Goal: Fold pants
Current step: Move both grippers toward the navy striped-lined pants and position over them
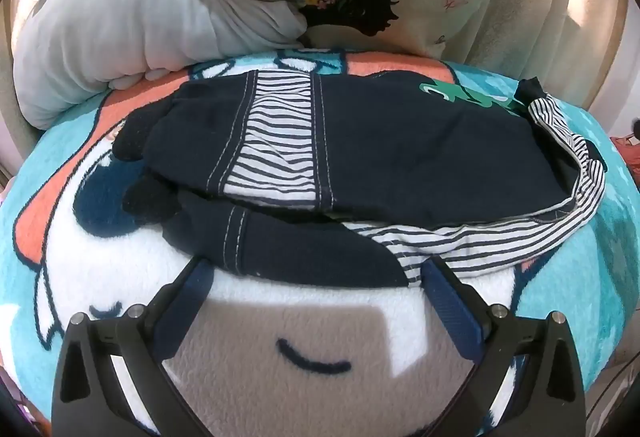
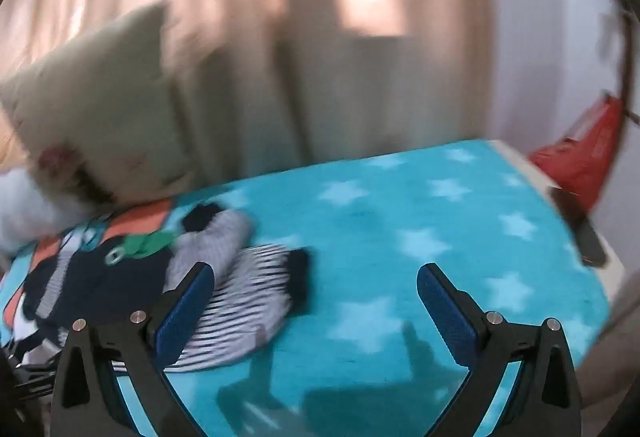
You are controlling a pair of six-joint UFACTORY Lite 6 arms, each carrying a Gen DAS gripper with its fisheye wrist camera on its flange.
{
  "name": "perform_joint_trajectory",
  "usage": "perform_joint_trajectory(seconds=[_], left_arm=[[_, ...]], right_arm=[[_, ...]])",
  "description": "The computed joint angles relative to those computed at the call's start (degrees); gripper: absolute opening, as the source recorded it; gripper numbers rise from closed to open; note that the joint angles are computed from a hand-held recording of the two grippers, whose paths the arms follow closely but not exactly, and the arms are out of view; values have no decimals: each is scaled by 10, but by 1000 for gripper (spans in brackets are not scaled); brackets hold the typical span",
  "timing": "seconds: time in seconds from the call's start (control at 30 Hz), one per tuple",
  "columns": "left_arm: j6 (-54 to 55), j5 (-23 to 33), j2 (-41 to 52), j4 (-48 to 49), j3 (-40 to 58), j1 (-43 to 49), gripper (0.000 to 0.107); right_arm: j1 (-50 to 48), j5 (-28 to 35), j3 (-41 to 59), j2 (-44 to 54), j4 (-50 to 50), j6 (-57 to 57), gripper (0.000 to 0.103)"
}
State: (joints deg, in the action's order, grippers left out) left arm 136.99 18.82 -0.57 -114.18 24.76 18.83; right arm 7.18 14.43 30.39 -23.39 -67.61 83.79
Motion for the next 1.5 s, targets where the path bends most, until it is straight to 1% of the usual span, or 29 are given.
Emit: perform_joint_trajectory(seconds=[0.13,0.17,0.23,0.27,0.3,0.33,0.43,0.47,0.57,0.63,0.8,0.87,0.9,0.97,1.0,1.03,1.07,1.1,1.17,1.2,1.23,1.3,1.37,1.4,1.43,1.5], left_arm=[[-1,-2,1,-4,2,-6,103],[-12,-2,1,13,4,-1,103],[-13,-3,1,13,4,-2,103],[-12,-3,0,12,3,-1,103],[-12,-3,0,12,3,-2,103],[-12,-4,0,11,3,-2,103],[-9,-4,0,7,2,-3,103],[-8,-3,0,7,2,-2,103],[-6,-3,-1,5,1,-3,103],[-6,-2,0,4,1,-2,103],[-5,-2,-1,3,1,-3,103],[-3,-4,-1,0,1,-4,103],[-3,-2,0,2,1,-2,103],[-4,-2,0,2,1,-3,103],[-3,-3,-1,0,1,-5,103],[-4,-3,0,0,1,-5,103],[-5,-2,0,1,1,-4,103],[-6,-3,0,0,1,-6,103],[-10,-4,0,5,2,-6,103],[-12,-3,0,7,2,-5,103],[-12,-3,0,7,2,-5,103],[-12,-3,0,6,2,-5,103],[-17,-4,-3,15,1,-1,103],[-11,-9,-4,5,0,-8,103],[-7,-12,-5,-2,0,-11,103],[3,-15,-4,-16,-1,-16,103]], right_arm=[[72,-23,74,112,-27,51,100],[91,-18,92,136,-28,53,99],[129,4,112,166,-45,77,95],[144,13,127,187,-48,78,94],[148,14,138,202,-52,79,92],[152,15,144,211,-40,67,87],[154,15,171,234,44,-27,77],[154,15,177,243,60,-49,77],[162,37,196,264,47,-46,77],[158,41,215,284,63,-68,77],[157,69,300,371,108,-126,77],[163,97,357,426,136,-158,77],[164,122,398,465,153,-180,77],[170,179,466,534,151,-189,76],[176,216,493,563,138,-184,69],[184,257,506,581,103,-157,63],[186,277,503,582,81,-137,63],[180,281,481,566,68,-115,63],[146,250,404,499,69,-71,63],[115,224,350,451,69,-42,65],[86,197,306,413,69,-19,67],[3,104,203,321,85,3,68],[-78,-4,103,227,128,-26,68],[-97,-35,64,186,127,-21,68],[-97,-44,38,155,104,8,68],[-68,-19,-15,79,4,121,69]])
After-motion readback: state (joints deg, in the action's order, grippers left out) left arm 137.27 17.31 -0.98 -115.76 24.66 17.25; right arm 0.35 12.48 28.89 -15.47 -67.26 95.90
